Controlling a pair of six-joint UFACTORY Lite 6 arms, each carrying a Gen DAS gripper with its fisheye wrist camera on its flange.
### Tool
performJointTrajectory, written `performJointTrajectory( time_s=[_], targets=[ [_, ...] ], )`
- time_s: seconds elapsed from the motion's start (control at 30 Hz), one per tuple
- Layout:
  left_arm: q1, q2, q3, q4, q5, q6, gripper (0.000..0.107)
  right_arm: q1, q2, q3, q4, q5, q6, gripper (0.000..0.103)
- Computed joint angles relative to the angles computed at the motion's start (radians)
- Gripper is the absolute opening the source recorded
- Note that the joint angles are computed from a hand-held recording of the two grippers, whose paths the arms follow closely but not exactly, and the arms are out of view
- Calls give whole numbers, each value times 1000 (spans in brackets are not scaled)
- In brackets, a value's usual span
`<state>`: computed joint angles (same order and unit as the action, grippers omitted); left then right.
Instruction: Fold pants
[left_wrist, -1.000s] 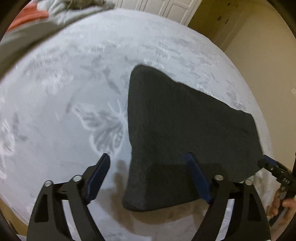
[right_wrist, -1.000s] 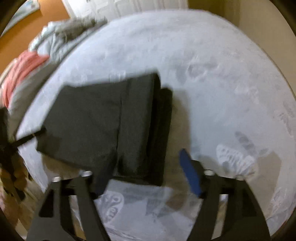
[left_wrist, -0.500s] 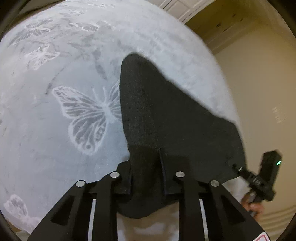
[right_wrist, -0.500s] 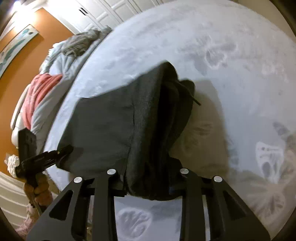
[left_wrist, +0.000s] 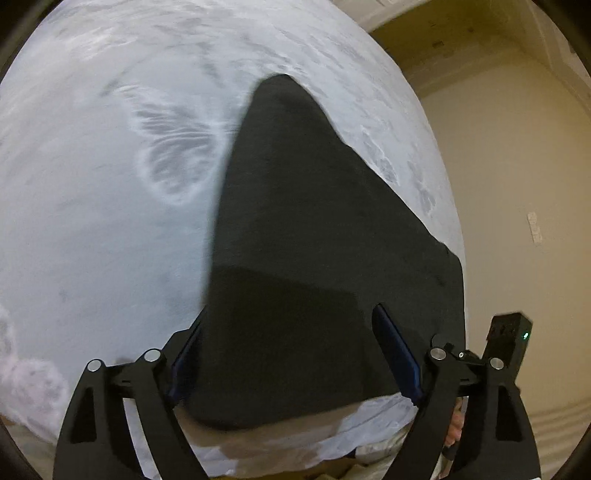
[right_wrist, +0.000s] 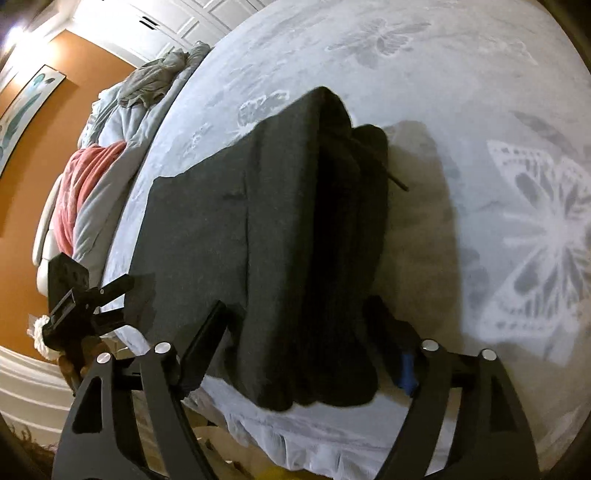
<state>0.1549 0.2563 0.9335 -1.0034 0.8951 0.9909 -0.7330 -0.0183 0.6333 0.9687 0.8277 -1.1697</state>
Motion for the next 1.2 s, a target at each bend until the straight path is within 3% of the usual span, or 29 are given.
performJointTrajectory(
  time_s=[0.03, 0.07, 0.13, 0.23, 0.43, 0.7, 0.83, 0.87, 0.97, 1.2],
  targets=[
    [-18, 3, 5, -3, -15, -7, 76, 21, -6, 2, 1, -21, 12, 79],
    [-37, -1, 9, 0, -32, -19, 58, 18, -20, -8, 3, -29, 2, 77],
    [-65, -1, 13, 18, -56, -28, 32, -13, -32, -16, 1, -3, -23, 43],
    [-31, -42, 10, -18, -9, 0, 26, -10, -104, -35, 34, 9, -49, 29],
    [-19, -364, -57, -48, 17, 61, 23, 19, -422, -68, 61, 68, -5, 28],
    [44, -575, 115, -114, 114, 56, 23, -95, -537, 152, 184, 278, 9, 28],
    [-4, -585, 245, -142, 48, 45, 23, -86, -510, 294, 233, 291, 22, 28],
    [25, -566, 292, -153, 69, 56, 23, -59, -489, 341, 246, 267, 30, 28],
    [-1, -541, 368, -158, 12, 55, 24, -30, -432, 423, 267, 239, 26, 29],
    [-83, -288, 647, -127, -110, 9, 24, 173, -189, 658, 255, 25, 2, 29]
  ],
)
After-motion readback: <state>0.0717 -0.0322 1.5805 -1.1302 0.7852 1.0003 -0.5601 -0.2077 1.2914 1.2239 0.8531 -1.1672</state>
